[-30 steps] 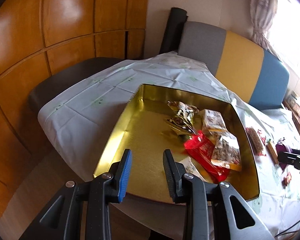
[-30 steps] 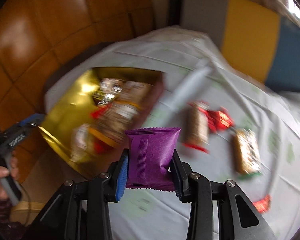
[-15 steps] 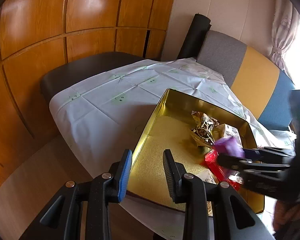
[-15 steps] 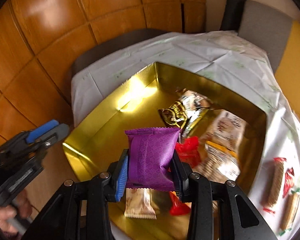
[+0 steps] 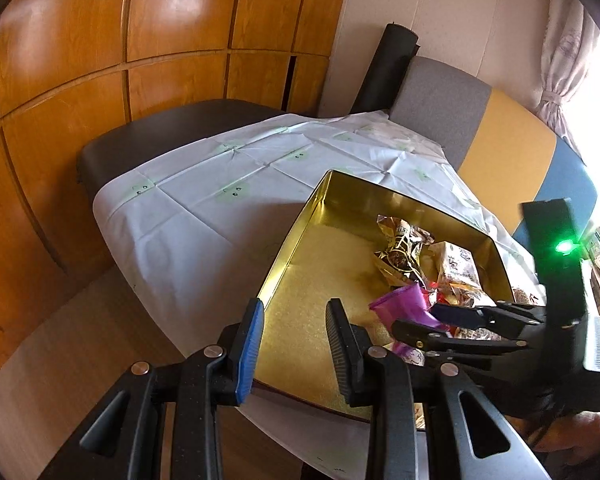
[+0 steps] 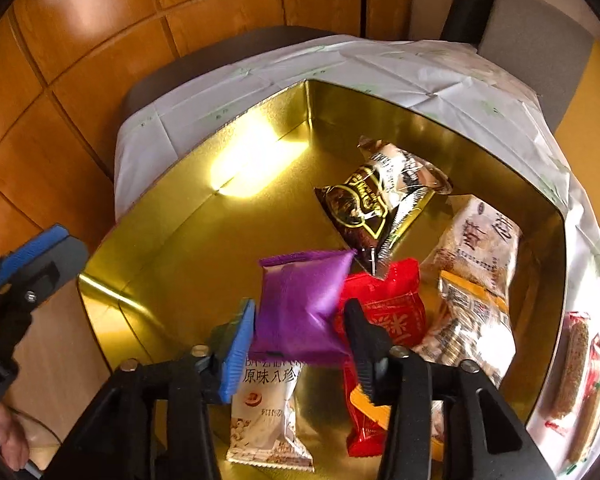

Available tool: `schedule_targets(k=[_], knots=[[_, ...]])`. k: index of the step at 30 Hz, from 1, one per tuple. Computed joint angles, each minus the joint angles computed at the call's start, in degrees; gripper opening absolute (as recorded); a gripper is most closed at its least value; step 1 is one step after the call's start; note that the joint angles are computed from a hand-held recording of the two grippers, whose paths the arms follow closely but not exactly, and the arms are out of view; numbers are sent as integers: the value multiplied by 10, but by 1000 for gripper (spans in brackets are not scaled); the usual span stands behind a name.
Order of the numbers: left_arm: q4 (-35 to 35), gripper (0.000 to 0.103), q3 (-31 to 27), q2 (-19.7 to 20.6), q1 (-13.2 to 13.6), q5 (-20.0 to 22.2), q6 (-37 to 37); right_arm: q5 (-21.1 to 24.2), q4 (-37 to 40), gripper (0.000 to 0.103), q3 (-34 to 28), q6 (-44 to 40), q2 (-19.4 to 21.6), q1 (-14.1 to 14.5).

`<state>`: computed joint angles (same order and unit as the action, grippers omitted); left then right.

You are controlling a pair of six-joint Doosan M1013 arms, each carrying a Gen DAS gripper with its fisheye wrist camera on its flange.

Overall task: Organize snacks
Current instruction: 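Carry the purple packet into the gold tin and open the right tool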

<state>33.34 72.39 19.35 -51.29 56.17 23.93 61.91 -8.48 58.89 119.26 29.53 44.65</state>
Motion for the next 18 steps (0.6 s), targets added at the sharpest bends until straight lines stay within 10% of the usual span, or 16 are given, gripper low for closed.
schedule_targets(k=[18], knots=[[17,32,-6,2,-15,-6,23,-83,-196,61,153,179,-132,29]])
